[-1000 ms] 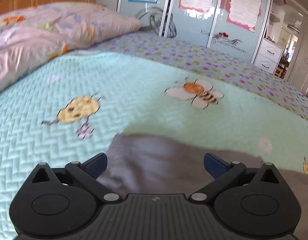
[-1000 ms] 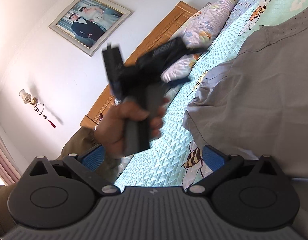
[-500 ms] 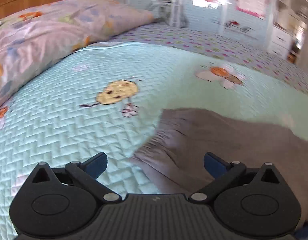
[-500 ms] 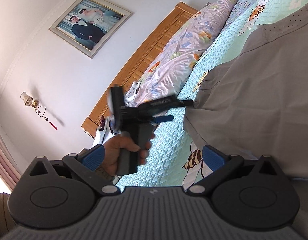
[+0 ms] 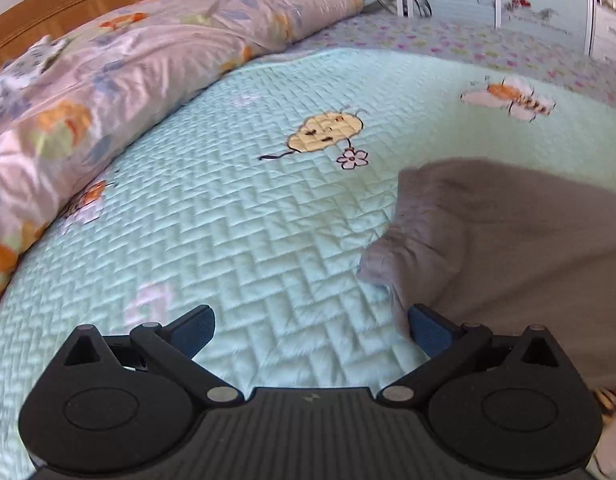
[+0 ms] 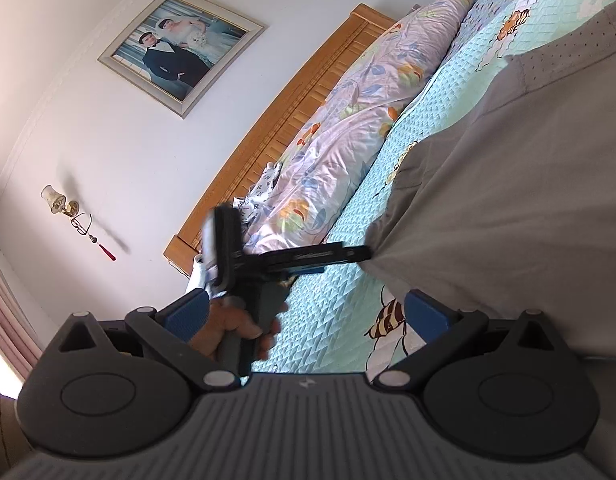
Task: Fold clothes
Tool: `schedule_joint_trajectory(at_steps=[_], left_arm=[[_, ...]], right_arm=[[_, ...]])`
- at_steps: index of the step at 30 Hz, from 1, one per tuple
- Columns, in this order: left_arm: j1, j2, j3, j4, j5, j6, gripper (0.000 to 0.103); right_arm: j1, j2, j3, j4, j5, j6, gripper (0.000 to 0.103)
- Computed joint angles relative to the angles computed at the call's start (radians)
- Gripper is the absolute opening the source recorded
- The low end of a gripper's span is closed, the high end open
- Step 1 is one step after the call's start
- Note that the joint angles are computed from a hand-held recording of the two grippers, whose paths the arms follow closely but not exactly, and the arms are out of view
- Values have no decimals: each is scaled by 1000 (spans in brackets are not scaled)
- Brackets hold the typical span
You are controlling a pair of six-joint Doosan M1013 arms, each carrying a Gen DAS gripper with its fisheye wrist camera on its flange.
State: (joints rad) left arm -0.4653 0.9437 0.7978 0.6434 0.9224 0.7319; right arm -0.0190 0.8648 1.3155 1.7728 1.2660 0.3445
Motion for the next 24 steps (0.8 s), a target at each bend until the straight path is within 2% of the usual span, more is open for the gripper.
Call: schedule_joint_trajectory(at_steps=[3, 4, 6, 9, 10, 13, 17, 20, 22, 24], left_arm=[[-9, -135, 224, 97, -197, -167, 103], [-7, -164, 268, 111, -243, -189, 103], [-1, -195, 306, 119, -254, -238, 103], [9, -237, 369, 166, -278, -386, 103], [14, -241, 377, 136, -289, -372, 103], [20, -211, 330, 14, -240, -221, 103], [22, -141, 231, 44, -223, -195, 103], [31, -58, 95, 51, -175, -157, 103], [55, -13, 24, -59, -224, -96, 103], [84, 23, -25, -246, -305, -16, 103]], right_arm=[[-4, 8, 4, 39, 26, 7, 103], [-5, 11, 7, 60, 37, 9, 103], [-7, 17, 17, 102, 55, 13, 103], [-9, 23, 27, 148, 78, 21, 103], [-10, 27, 27, 162, 87, 28, 103], [-13, 39, 25, 203, 112, 54, 103], [-14, 52, 13, 217, 134, 75, 103], [-15, 58, -1, 208, 142, 88, 103], [-15, 60, -12, 191, 141, 94, 103], [-15, 60, -20, 174, 138, 94, 103]])
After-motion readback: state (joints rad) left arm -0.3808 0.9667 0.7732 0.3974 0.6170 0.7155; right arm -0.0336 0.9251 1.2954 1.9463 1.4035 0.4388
